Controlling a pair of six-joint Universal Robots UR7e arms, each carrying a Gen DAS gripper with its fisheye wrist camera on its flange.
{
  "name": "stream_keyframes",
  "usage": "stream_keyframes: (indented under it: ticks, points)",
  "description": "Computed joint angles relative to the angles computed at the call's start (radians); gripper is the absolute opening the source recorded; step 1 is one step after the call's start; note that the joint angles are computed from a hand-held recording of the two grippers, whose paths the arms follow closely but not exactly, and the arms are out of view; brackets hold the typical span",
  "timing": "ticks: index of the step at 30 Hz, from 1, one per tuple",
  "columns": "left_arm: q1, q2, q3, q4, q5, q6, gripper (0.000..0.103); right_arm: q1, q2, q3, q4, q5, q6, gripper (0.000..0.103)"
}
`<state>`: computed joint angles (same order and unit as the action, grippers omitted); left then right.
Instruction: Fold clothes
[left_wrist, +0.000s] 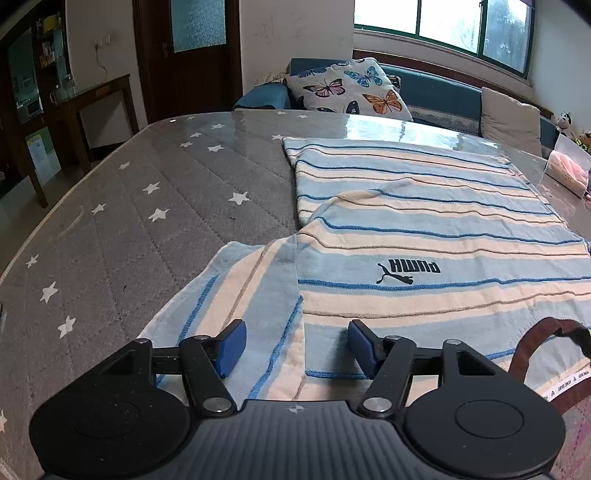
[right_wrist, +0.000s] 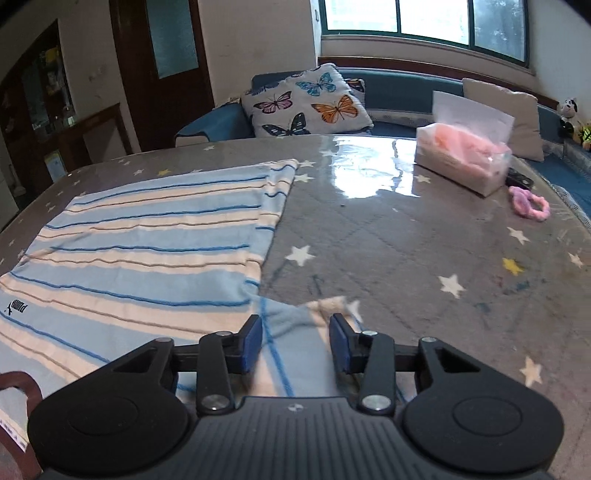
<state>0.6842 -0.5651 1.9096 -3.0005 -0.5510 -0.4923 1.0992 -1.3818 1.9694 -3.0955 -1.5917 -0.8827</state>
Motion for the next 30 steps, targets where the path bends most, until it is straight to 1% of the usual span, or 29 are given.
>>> stream_keyframes:
  ticks: [2,5,8,10,12,14,17,20,24,26,27,28,29,30]
  points:
    - [0.001,0.0,0.001,-0.003,0.0,0.003,0.065,-0.005,-0.01,0.006,-0.005,-0.003,0.002,0.04]
    - [0.001,0.0,0.002,-0.007,0.001,0.007,0.066,-0.019,-0.026,0.032,-0.047,-0.013,-0.004,0.04]
    - [0.001,0.002,0.0,-0.004,0.006,0.013,0.068,-0.021,-0.028,0.06,-0.13,-0.059,-0.036,0.04]
    - [0.001,0.003,0.001,0.004,0.016,0.009,0.073,-0.03,-0.043,0.069,-0.13,-0.063,-0.032,0.04]
    - [0.003,-0.001,0.005,0.002,0.019,-0.001,0.076,-0.036,-0.053,0.08,-0.149,-0.075,-0.032,0.04]
    - [0.003,-0.001,0.004,0.008,0.022,-0.002,0.076,-0.047,-0.068,0.098,-0.17,-0.083,-0.028,0.04]
    - [-0.004,-0.002,0.0,0.031,0.027,0.0,0.075,-0.061,-0.098,0.117,-0.158,-0.079,-0.017,0.04]
    - [-0.011,0.0,-0.002,0.02,0.026,0.029,0.075,-0.07,-0.13,0.143,-0.145,-0.069,-0.014,0.04]
    - [-0.023,0.011,-0.013,-0.024,0.019,0.074,0.082,-0.082,-0.163,0.165,-0.125,-0.059,0.005,0.04]
    - [-0.029,0.021,-0.023,-0.053,0.012,0.108,0.084,-0.087,-0.168,0.173,-0.13,-0.07,0.01,0.038]
    - [-0.033,0.027,-0.03,-0.068,0.008,0.128,0.086,-0.094,-0.172,0.178,-0.135,-0.062,0.014,0.035]
    - [-0.037,0.033,-0.037,-0.077,0.004,0.141,0.088,-0.096,-0.176,0.182,-0.139,-0.063,0.018,0.028]
    - [-0.04,0.041,-0.046,-0.09,-0.001,0.16,0.089,-0.097,-0.181,0.185,-0.137,-0.063,0.024,0.025]
    - [-0.043,0.049,-0.054,-0.108,-0.008,0.181,0.091,-0.098,-0.187,0.187,-0.13,-0.061,0.03,0.025]
